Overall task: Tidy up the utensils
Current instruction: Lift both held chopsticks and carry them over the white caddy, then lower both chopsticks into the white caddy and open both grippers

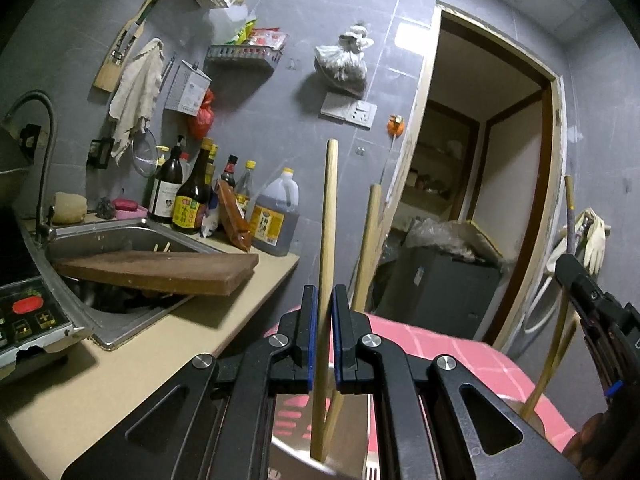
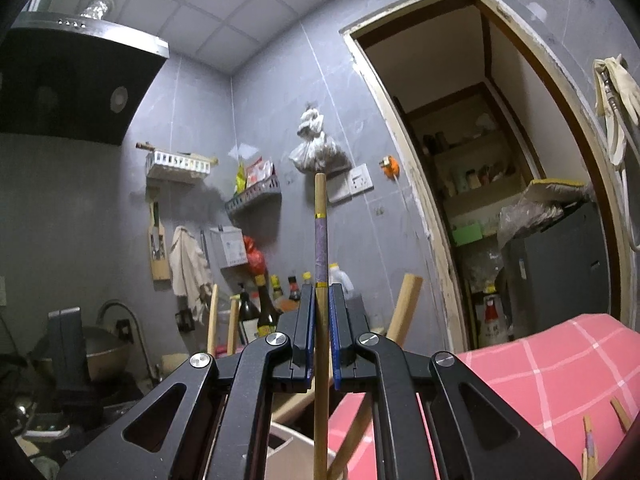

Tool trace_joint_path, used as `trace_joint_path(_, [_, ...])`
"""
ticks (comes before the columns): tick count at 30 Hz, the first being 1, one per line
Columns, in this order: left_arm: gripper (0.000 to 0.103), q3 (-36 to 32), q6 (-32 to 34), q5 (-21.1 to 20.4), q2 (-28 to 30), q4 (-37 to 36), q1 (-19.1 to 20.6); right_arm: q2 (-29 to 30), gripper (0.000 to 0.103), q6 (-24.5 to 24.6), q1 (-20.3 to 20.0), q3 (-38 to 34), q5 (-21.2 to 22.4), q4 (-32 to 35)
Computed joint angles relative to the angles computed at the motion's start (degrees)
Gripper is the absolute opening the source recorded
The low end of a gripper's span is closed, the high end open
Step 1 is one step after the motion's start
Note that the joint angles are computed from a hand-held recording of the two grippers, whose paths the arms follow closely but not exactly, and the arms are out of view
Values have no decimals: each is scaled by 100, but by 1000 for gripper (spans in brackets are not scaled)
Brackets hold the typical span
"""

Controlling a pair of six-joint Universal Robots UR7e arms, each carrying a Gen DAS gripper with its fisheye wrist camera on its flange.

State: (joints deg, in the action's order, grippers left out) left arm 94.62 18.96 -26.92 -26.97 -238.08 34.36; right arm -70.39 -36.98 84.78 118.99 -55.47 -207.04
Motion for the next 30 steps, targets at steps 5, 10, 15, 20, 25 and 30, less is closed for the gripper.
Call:
trace_joint_path(5, [5,242,-551,20,-126,540,-34,-166,6,-140,18,72,-287,383])
trace_joint_path(10, [7,435,-985,1,-257,954,-91,-270,6,-287,39,125,-474,531])
trace_joint_path(15, [7,531,-1168,55,-335,1158,-166,-361,9,-397,59,176,-653,595])
trace_joint_path(20, [7,580,-1209,56,-376,1230,-237,-477,19,-483,6,250,-526,573])
trace_joint_path(25, [14,550,-1098,70,-367,1191,-318,-590,31,-546,-16,310,-442,386])
trace_joint_path(30, [31,494,-888,34,-351,1035,-446,-737,52,-575,-57,337,-291,161])
